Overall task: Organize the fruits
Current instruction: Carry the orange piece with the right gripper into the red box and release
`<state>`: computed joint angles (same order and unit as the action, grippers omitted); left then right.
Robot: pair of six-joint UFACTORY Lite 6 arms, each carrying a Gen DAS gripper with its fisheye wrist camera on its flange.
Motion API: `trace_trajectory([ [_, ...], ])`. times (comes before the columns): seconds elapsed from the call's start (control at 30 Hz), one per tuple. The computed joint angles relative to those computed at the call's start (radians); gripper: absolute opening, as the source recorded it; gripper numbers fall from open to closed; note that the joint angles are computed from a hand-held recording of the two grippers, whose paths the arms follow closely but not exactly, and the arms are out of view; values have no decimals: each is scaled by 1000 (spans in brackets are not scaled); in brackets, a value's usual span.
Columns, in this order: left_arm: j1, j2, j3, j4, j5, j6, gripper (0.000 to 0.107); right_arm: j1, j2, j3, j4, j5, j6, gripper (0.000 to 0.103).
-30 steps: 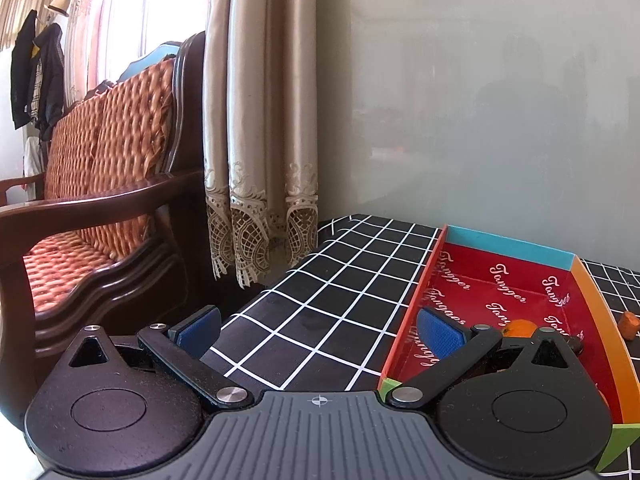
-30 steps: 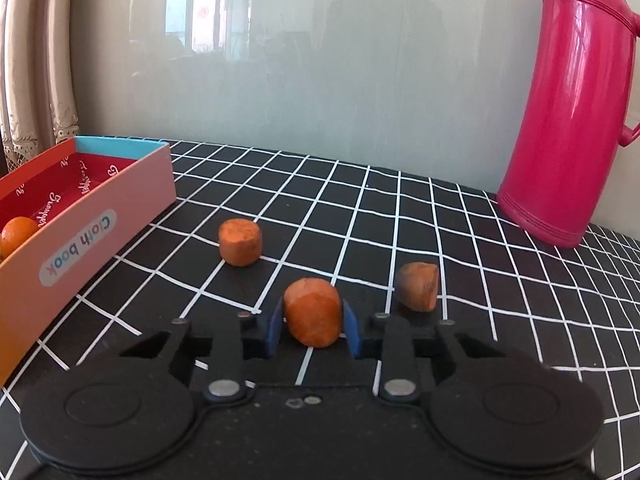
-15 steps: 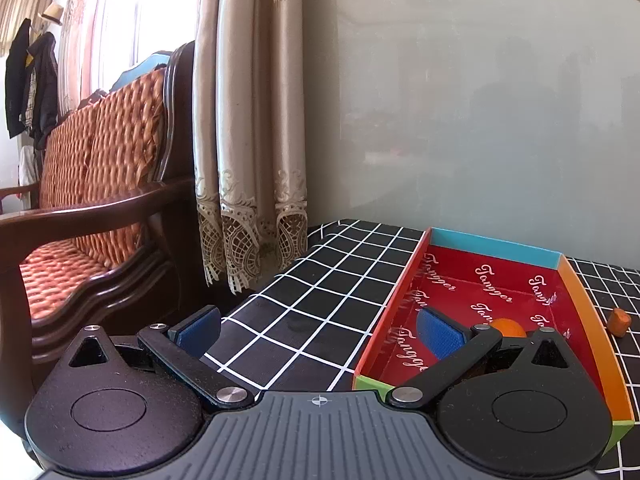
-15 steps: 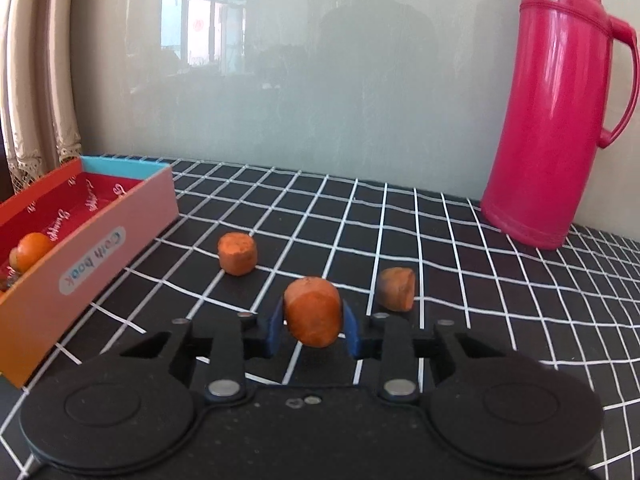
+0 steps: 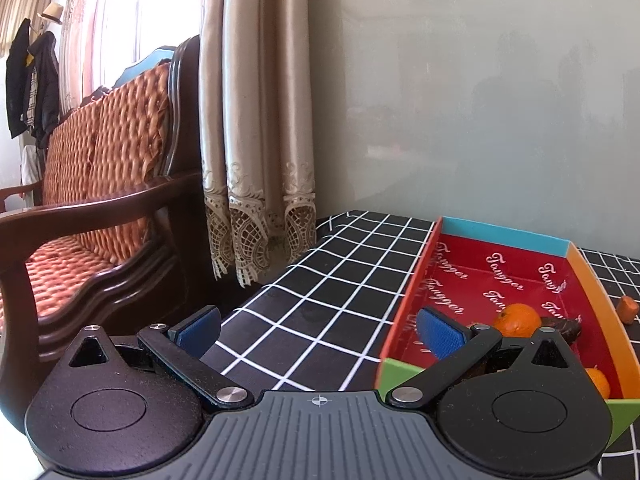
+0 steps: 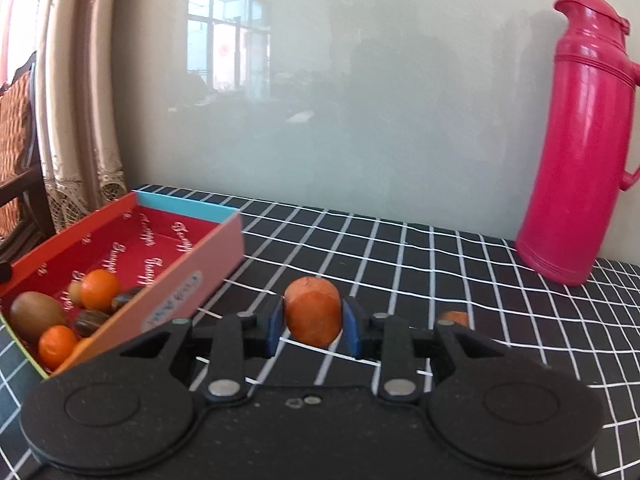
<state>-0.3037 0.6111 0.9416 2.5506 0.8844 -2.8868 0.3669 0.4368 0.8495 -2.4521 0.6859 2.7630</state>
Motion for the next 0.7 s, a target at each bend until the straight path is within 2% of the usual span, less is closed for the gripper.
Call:
trace_trajectory([
  [0.2,53,-12,-29,101,-3,-56,103,42,44,59,31,-2,-21,29],
  [0.7,160,-34,-85,147,70,-153,103,160,137,188,43,36,-5,29],
])
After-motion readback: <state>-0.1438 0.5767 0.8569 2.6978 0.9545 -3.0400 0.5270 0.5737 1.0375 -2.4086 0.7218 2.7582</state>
